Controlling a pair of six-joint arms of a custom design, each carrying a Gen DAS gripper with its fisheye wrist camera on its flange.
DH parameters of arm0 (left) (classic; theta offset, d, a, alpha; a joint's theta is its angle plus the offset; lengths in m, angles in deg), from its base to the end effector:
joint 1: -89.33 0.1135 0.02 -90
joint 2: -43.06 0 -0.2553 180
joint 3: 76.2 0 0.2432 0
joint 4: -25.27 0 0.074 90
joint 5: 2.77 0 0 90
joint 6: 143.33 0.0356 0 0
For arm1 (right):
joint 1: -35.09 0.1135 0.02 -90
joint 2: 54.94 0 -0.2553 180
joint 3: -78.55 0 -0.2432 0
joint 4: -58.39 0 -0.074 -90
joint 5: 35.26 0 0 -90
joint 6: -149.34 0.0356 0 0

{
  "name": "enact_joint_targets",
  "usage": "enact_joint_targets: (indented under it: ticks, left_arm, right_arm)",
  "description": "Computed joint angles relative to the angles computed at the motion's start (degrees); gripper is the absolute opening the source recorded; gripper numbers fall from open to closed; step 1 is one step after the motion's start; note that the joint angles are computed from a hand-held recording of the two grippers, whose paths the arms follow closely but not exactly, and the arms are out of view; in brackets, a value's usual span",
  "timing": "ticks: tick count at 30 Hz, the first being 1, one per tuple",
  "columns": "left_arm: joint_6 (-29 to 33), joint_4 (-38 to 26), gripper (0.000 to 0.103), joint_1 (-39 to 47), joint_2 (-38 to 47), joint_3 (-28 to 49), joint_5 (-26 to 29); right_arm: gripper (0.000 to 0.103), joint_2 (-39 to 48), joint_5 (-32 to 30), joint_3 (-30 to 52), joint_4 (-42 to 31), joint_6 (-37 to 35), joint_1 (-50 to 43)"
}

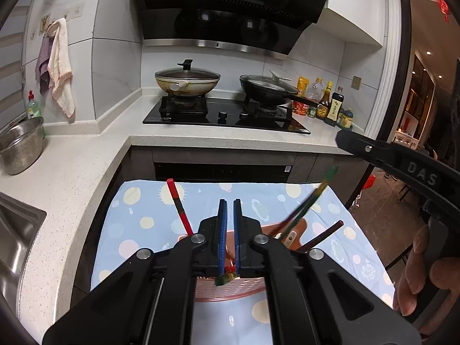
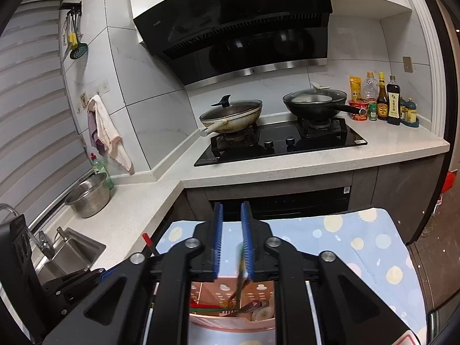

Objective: Organize utensils

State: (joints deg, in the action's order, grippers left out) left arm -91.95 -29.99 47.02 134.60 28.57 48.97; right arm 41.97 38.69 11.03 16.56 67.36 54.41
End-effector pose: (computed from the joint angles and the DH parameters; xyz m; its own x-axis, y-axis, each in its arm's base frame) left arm 0.2658 -0.2121 0.3561 -0.5044 -0.2036 -0.8391 -0.1618 0.9769 -0.1397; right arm 0.3573 0.1357 0.3843 -0.4904 -0.0299 -0.8710 -0.4883 0.8372 0.2462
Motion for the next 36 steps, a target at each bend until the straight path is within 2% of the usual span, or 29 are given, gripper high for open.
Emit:
enact_joint_targets:
  ticks: [2,8,13,17,21,24,28,32,36]
  left_arm:
    - [-0.69,-0.93,0.015,-0.48,-0.13,0.26,-1.1]
    - [-2.1,-4.02,0.019,-2.78,-0.55,1.72,-4.0]
    - [-5.01,-7.81,0.02,-5.49,-0.92,2.84,-6.13]
    - [-9.0,-11.81,0.026,-8.61,-1.3,3.03,-8.49]
    - [-15.03,-16.63,0.034,-12.43,-1.82,2.58,-10.49]
    - [-21.12,-21.89,0.035,-15.44,-1.4,2.69,-11.73]
    - [-30.53,-31.71,0.052,-19.45,1.42,5.56,-14.73]
    - [-37.15,-35.78,0.055,-22.67,1.22,5.31,-14.74]
    - [-43.98,-42.28,0.066,-25.51,2.97,7.26,-15.63]
  right_arm:
    - [0.03,-1.24,0.44,-1.23,0.5,-0.11,-0.03]
    - [0.03,-4.68,0.8,-4.07,-0.95,-2.09,-0.15]
    - [0.03,-9.77,0.92,-9.84,-1.8,-3.52,-0.12]
    - [0.03,-15.36,1.79,-16.6,-2.85,-5.27,0.59]
    - [0.03,-20.82,1.7,-23.03,-4.47,-5.51,0.82]
    - [0.03,-24.9,2.51,-27.31,-5.78,-6.0,1.5]
    - [0.03,-30.04,4.65,-31.92,-7.6,-6.43,3.45]
    - [0.031,-33.84,5.97,-34.81,-9.37,-5.41,4.83]
    - [0.038,-36.8,6.84,-36.9,-10.68,-4.67,5.8]
